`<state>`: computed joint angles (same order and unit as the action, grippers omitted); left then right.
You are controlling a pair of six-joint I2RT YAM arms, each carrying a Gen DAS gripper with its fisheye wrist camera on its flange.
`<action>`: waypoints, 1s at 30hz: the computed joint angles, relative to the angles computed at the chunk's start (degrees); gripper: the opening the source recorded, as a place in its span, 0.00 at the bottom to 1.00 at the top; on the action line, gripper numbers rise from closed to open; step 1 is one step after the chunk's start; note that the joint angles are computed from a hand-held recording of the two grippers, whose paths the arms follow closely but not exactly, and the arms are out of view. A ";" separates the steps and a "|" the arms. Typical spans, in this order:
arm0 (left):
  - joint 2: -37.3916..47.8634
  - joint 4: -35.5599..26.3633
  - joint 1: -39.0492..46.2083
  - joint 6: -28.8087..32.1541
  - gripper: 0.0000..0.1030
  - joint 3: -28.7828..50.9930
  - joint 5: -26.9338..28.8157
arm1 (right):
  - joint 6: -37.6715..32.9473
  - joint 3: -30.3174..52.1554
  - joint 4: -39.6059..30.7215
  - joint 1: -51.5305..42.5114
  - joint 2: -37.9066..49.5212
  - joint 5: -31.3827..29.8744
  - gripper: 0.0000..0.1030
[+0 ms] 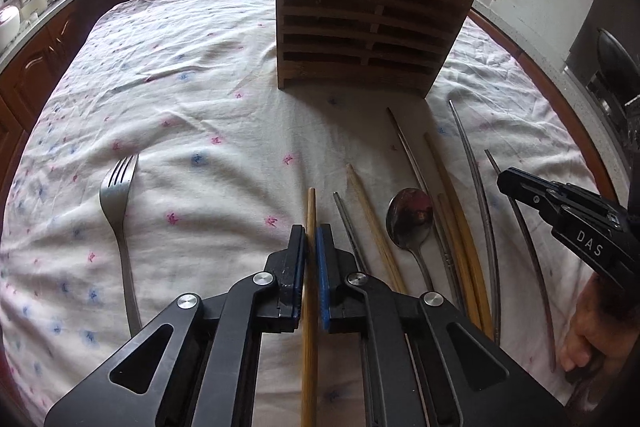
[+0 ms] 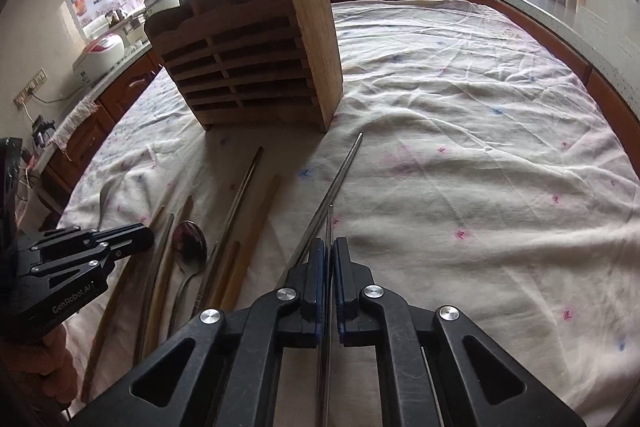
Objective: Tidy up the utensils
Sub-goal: 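Grasp a wooden chopstick with the left tool while the right tool grasps a metal chopstick, then lift both chopsticks and lower them into the wooden holder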
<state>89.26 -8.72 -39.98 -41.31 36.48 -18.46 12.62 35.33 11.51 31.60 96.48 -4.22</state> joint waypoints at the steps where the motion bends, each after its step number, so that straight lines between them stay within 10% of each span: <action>1: -1.14 -0.07 -0.36 -0.28 0.05 -0.50 -0.13 | 0.40 -0.84 0.23 -0.51 -1.29 -1.15 0.05; 30: -38.32 -23.33 -18.68 -9.52 0.05 0.35 -20.94 | 3.97 -4.79 -15.55 -0.36 -43.78 -1.82 0.04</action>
<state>50.95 -32.05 -58.66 -50.83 36.83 -39.39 16.59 30.53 -4.03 31.24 52.70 -6.04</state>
